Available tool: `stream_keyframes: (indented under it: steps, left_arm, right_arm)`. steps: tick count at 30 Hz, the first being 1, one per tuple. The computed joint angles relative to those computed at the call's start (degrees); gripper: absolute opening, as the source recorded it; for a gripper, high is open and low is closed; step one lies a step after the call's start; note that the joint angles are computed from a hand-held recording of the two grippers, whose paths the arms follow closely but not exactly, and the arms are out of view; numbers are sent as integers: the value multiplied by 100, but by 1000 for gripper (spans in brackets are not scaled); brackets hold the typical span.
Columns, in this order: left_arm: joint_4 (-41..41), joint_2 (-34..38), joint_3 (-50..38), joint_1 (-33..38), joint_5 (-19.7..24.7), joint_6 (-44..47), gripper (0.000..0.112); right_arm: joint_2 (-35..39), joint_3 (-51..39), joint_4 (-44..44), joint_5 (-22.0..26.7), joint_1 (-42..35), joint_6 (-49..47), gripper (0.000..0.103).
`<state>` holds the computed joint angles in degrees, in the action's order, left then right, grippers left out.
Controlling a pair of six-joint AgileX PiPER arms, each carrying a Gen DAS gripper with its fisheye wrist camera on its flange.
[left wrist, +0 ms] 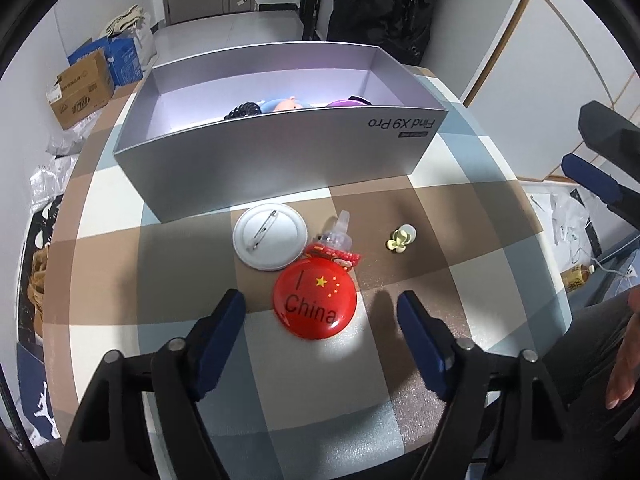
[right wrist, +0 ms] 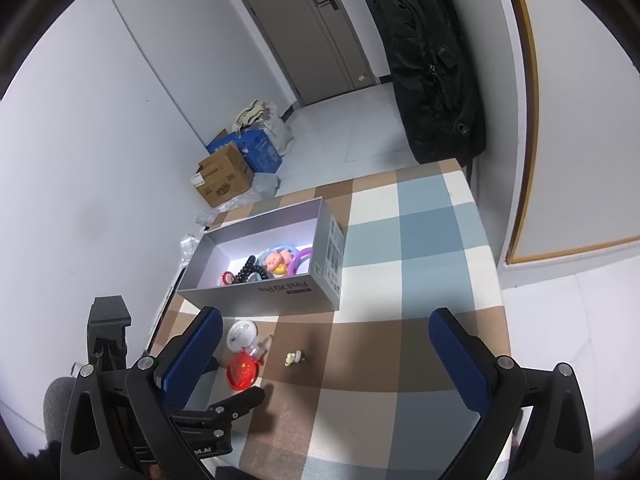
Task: Organize jewelry
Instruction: 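Grasp the red 'I China' badge with the left tool, then lift the red badge with the left tool while the right tool reaches the yellow charm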
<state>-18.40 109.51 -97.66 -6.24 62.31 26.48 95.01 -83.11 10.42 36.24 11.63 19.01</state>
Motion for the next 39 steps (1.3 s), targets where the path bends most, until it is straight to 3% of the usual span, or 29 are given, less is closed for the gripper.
stream_keyframes:
  steps: [3,7,13,17,21,23,26,32,36,38,39]
  left_arm:
    - [-25,-14,7,-11,2,62,61]
    - [-194,9,-62,8,167,247,34]
    - [-365,4,-111,-13,371,469,19]
    - [-330,-33,-61,-4,256,431,17]
    - [-498,5,-128,10,460,469,20]
    - [-524,8,-123,-52,491,513,37]
    - [-452,-97,56,-224,268,549,52]
    - [502,-187,300,-776,-442,13,52]
    - [563,-92,185,-808,-461,-186,52]
    - [552,-67,143,-795,-458,-177,37]
    - [546,-57,114,-793,-433,-161,36]
  right_arm:
    - [10,-18,-45,49,-5,45,103]
    - [-57,51,-49,-7,-33,96,103]
    - [-90,76,-109,-31,-16,117,103]
    - [-82,67,-110,-24,-26,159,103]
    - [-89,49,-56,-18,-55,148,103]
    - [-100,60,-40,-32,-75,142,103]
    - [-139,101,-10,-50,-116,138,103]
    - [-278,292,176,-137,-298,101,103]
    - [-320,383,263,-147,-402,105,103]
    - [-358,422,271,-153,-428,100,103]
    - [-367,429,264,-160,-434,111,103]
